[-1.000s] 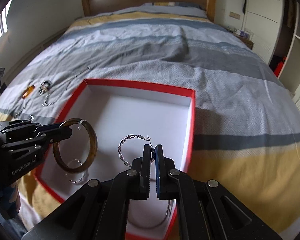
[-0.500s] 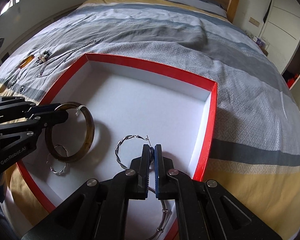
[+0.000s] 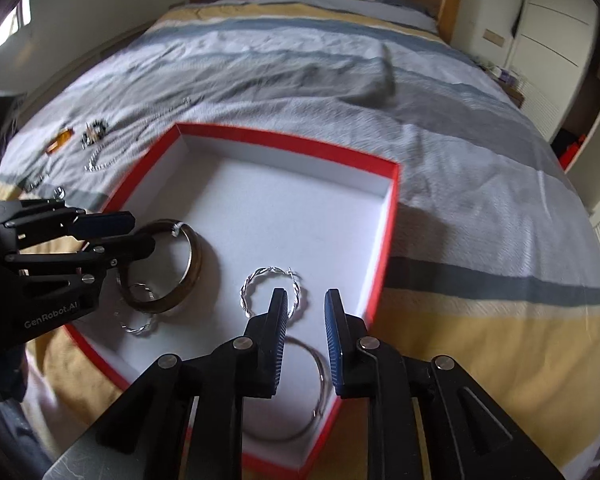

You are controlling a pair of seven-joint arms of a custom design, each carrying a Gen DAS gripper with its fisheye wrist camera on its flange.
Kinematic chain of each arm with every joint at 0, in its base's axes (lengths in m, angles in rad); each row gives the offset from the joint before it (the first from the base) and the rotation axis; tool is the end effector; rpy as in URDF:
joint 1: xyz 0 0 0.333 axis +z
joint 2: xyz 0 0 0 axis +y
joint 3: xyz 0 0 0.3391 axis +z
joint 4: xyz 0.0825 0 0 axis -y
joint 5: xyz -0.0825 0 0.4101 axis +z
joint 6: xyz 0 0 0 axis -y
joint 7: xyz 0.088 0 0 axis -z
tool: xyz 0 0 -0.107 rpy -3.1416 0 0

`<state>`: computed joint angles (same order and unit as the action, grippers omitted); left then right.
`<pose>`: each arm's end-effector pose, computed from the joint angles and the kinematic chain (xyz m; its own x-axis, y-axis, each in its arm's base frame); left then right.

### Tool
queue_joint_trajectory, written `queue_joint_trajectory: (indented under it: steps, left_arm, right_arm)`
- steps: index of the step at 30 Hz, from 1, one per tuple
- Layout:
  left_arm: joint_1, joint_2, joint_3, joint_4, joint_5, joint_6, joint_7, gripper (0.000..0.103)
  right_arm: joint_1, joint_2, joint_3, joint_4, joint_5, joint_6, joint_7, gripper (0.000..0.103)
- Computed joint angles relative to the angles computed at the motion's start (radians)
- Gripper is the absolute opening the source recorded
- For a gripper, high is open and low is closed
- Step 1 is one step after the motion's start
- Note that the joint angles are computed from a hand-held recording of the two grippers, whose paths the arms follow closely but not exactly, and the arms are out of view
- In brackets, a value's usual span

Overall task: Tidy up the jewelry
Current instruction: 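Open both tools to release the bangle and earring into the box, then withdraw both tools from the box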

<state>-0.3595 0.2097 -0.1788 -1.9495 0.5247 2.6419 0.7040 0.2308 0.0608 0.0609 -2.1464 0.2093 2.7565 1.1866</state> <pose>0.5663 -0.3460 0.4342 -0.0724 -0.9964 0.0438 -0.8391 0.0371 -0.5426 0.5889 0.1674 0.4431 0.4737 -0.8801 0.0311 -0.7374 -0.4157 -0.5324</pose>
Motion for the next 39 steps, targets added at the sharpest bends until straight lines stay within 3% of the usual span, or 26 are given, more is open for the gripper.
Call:
queue_joint_trajectory:
  steps: [7, 11, 14, 17, 28, 39]
  left_arm:
    - [0.01, -0.137, -0.021, -0.1, 0.023, 0.027, -0.063, 0.03]
    - [0.029, -0.264, -0.06, -0.183, 0.064, -0.012, -0.129, 0.031]
    - [0.051, -0.355, -0.1, -0.239, 0.089, -0.055, -0.168, 0.039]
    - [0.074, -0.473, -0.141, -0.314, 0.103, -0.092, -0.206, 0.04]
    - [0.125, -0.843, -0.243, -0.509, 0.03, -0.188, -0.225, 0.045]
    - [0.114, -1.114, -0.26, -0.653, -0.089, -0.236, -0.203, 0.046]
  right_arm:
    - [0.009, -0.145, -0.012, -0.108, 0.026, 0.014, 0.056, 0.021]
    - [0.031, -0.246, -0.016, -0.178, 0.05, 0.017, 0.095, 0.027]
    - [0.057, -0.322, -0.015, -0.229, 0.054, 0.024, 0.128, 0.034]
    - [0.099, -0.399, -0.023, -0.282, 0.08, 0.035, 0.142, 0.035]
    - [0.185, -0.616, 0.031, -0.41, 0.013, 0.028, 0.298, 0.035]
    - [0.24, -0.713, 0.09, -0.441, -0.064, 0.0, 0.447, 0.035]
